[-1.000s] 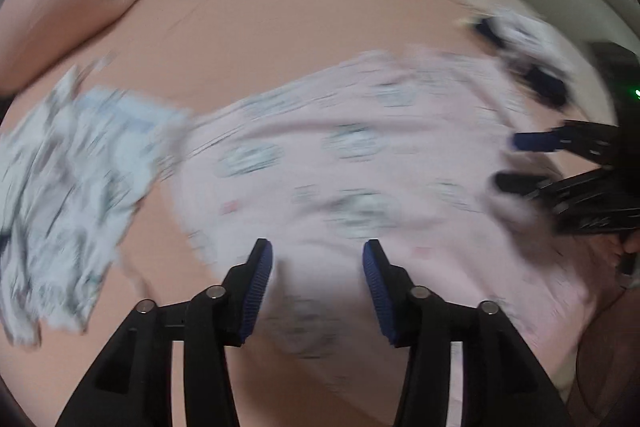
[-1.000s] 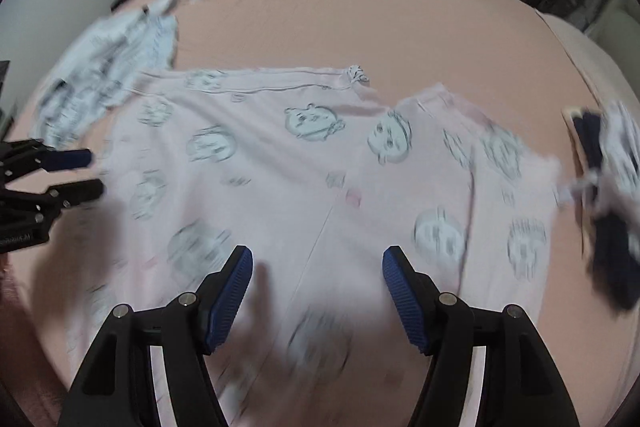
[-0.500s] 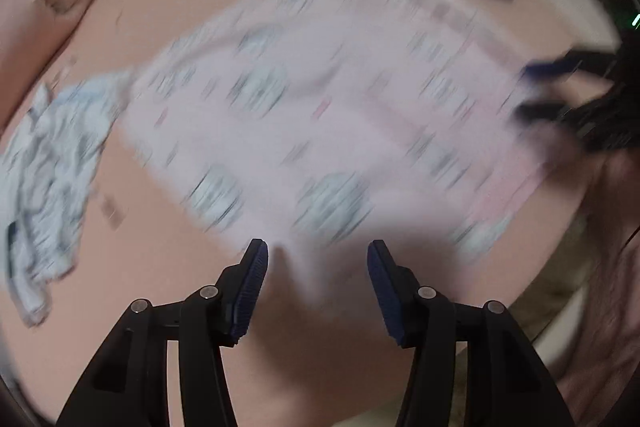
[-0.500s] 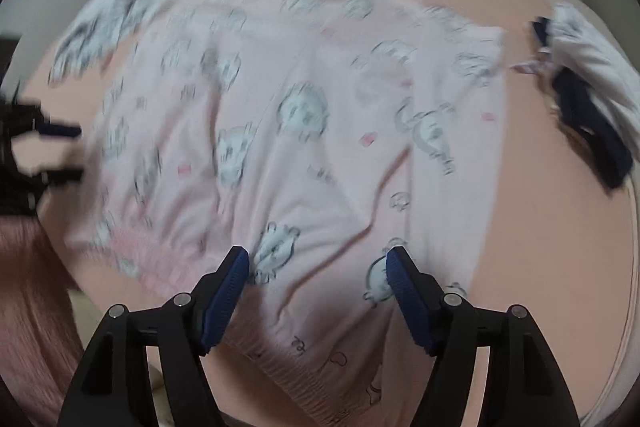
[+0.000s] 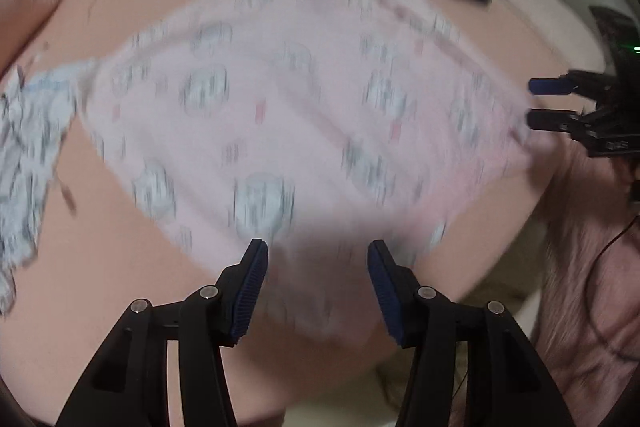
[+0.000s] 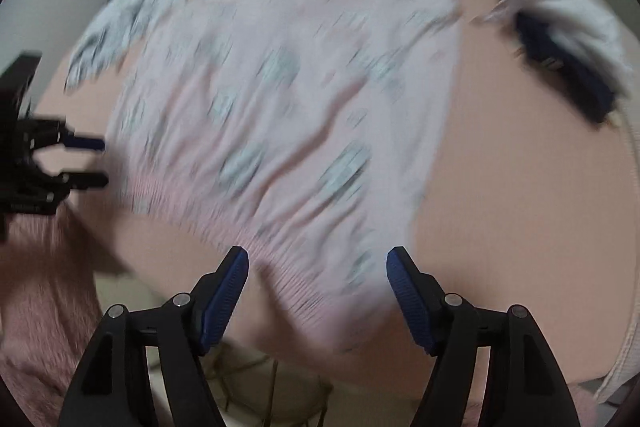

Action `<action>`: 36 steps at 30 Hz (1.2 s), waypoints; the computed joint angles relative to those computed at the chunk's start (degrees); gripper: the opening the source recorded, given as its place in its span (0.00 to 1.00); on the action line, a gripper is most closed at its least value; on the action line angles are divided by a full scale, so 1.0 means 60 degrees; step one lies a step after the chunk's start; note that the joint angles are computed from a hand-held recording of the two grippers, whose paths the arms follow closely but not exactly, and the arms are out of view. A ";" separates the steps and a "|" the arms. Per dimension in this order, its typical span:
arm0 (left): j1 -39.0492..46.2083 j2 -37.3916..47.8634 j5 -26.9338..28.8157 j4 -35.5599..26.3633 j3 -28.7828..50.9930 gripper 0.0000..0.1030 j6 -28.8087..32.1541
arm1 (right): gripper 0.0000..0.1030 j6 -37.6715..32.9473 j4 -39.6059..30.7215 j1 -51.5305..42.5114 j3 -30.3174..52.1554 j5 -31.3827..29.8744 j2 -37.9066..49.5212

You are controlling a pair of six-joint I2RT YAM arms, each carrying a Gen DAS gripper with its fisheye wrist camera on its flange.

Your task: Fold clothes

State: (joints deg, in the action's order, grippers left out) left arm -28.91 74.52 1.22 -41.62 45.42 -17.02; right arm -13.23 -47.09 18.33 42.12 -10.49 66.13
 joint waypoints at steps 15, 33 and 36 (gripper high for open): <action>-0.0454 0.4236 -0.0533 0.1244 0.3379 0.48 -0.0620 | 0.69 -0.0125 0.3994 0.1053 0.3503 0.2753 0.6455; -0.0564 0.4793 -0.1120 0.2041 0.4148 0.48 0.0284 | 0.71 0.0635 0.5410 -0.3588 0.1563 0.1210 0.3964; -0.0582 0.5888 -0.1186 0.2099 0.5378 0.48 0.0645 | 0.71 -0.0196 0.4733 -0.2736 0.2069 -0.0282 0.4542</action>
State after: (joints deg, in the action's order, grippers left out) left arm -32.40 109.84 -5.89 -29.02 77.69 -13.15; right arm -14.41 -18.70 1.91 54.53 -12.18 93.39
